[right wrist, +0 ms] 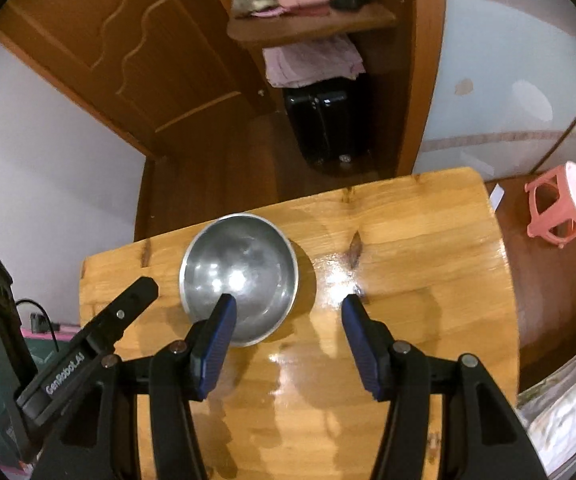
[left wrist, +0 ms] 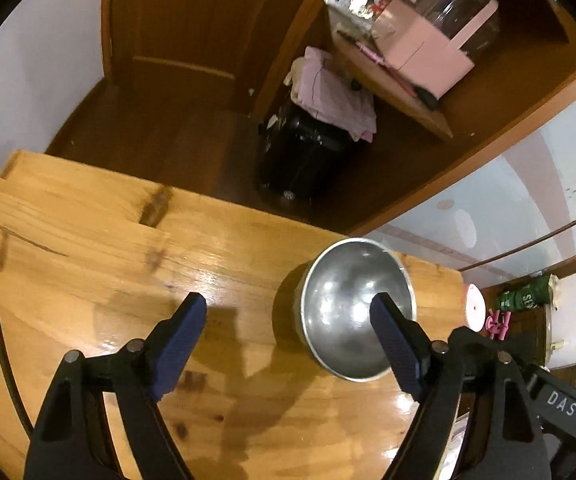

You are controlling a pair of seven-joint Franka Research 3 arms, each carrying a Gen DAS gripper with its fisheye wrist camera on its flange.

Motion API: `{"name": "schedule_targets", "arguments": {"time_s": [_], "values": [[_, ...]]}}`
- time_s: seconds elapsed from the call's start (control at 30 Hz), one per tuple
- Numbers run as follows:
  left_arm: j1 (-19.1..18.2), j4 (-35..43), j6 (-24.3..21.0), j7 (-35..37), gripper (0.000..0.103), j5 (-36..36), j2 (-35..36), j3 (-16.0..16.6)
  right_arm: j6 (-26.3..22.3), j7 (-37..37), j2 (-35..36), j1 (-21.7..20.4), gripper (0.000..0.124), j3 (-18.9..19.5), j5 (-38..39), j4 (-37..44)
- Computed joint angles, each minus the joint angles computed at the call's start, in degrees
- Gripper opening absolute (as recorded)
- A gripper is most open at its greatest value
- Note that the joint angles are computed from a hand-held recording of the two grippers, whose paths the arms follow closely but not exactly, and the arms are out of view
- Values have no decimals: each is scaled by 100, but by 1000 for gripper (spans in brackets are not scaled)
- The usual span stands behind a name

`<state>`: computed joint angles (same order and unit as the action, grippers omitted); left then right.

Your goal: Organize plates and bowls

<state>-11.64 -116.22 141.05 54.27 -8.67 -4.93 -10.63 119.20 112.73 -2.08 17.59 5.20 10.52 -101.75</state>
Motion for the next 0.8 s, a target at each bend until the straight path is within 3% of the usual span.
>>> {"name": "schedule_targets", "arguments": {"time_s": [0.3, 0.57, 0.6, 0.63, 0.8], "values": [[34, 158, 142, 501, 71, -340, 481, -54, 300, 185, 327, 24, 50, -16, -15, -175], [85, 504, 40, 684, 32, -411, 859, -138, 330, -80, 630, 50, 16, -31, 279, -83], [88, 518, 5, 660, 16, -375, 881, -149, 408, -119, 621, 56, 9, -28, 348, -128], [102, 547, -67, 716, 10, -437, 908, -164, 426, -148, 622, 62, 8, -27, 376, -130], [88, 602, -261, 677, 6, -249, 887, -197, 335, -109, 533, 111, 8, -13, 296, -176]]}}
